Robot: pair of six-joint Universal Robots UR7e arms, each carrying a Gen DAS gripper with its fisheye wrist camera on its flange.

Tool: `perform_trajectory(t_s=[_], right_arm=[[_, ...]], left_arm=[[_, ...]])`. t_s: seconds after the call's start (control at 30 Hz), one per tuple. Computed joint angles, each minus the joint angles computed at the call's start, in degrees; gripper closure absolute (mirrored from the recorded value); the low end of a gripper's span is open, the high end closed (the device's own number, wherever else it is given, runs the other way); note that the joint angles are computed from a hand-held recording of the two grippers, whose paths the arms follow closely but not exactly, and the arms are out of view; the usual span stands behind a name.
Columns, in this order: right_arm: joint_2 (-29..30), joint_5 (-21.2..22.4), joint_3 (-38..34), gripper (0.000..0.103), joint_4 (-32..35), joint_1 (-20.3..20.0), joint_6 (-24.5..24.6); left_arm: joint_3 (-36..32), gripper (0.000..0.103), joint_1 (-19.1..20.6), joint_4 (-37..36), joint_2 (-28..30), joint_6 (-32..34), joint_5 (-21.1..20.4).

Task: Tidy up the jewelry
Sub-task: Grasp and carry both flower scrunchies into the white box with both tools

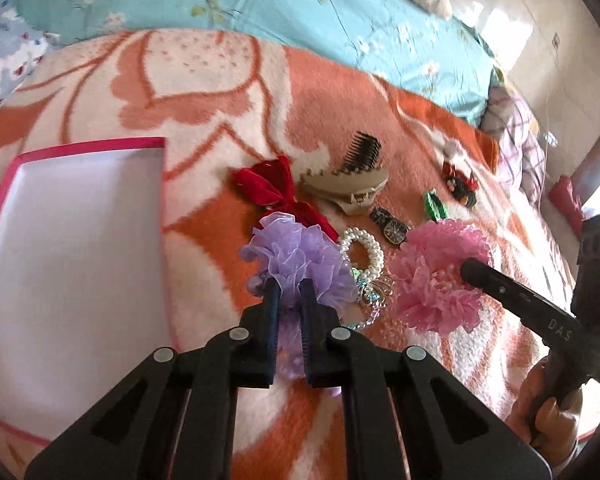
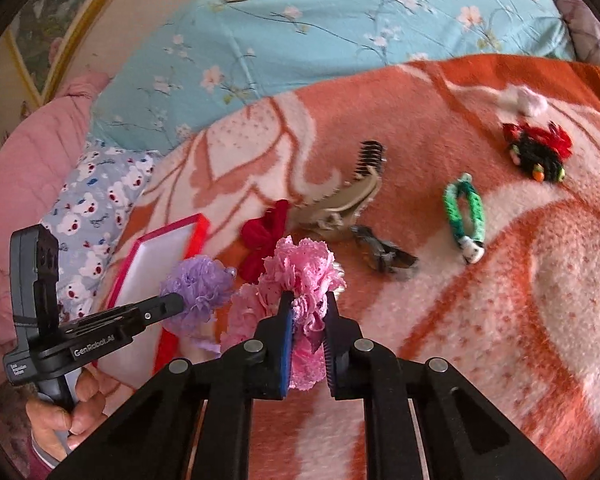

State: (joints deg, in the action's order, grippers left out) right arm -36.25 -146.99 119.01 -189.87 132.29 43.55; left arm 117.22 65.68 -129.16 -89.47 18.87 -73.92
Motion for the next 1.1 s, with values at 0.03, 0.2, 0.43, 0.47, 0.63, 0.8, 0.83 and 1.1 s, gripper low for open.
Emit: perform_trajectory(t_s=[0.03,0.2,0.43,0.47,0.63,0.8,0.83,1.1], right_arm=[[0.5,0.4,-0.6,0.091,-0.5,0.2,-0.7],[3.2,2.3,-4.6,0.091,-1.7,1.3,-4.1],[7.9,7.8,-11.1,0.091,-0.8,1.3,-7.0],[8.9,9.0,-12.4,0.091,-0.6,1.2,-7.7],[13.4,13.6,-18.6,0.091,1.4,0.7,-10.5],[17.5,17.3,-24.2,0.091,3.5,-0.2,-12.2],[18.2,18.1,-25.1,0.091,3.8,-0.6,-12.4],[22.5,20.8,-30.6,0.09,9.3,-3.2,-12.4]], left_arm=[[-0.1,0.095,0.3,0.1,-0.6,-0.1,-0.1],[-0.9,0.095,2.0,0.2,-3.9,1.0,-0.1],[-3.1,0.095,6.4,-0.1,-6.4,3.0,1.9],[-3.4,0.095,7.1,-0.1,-6.5,3.0,2.2],[-5.6,0.095,10.9,-1.1,-6.1,3.7,4.0],[-7.4,0.095,14.2,-2.3,-4.9,4.5,5.0],[-7.6,0.095,14.6,-2.6,-4.6,4.7,5.2],[-9.5,0.095,18.0,-3.4,-1.8,5.6,6.0]])
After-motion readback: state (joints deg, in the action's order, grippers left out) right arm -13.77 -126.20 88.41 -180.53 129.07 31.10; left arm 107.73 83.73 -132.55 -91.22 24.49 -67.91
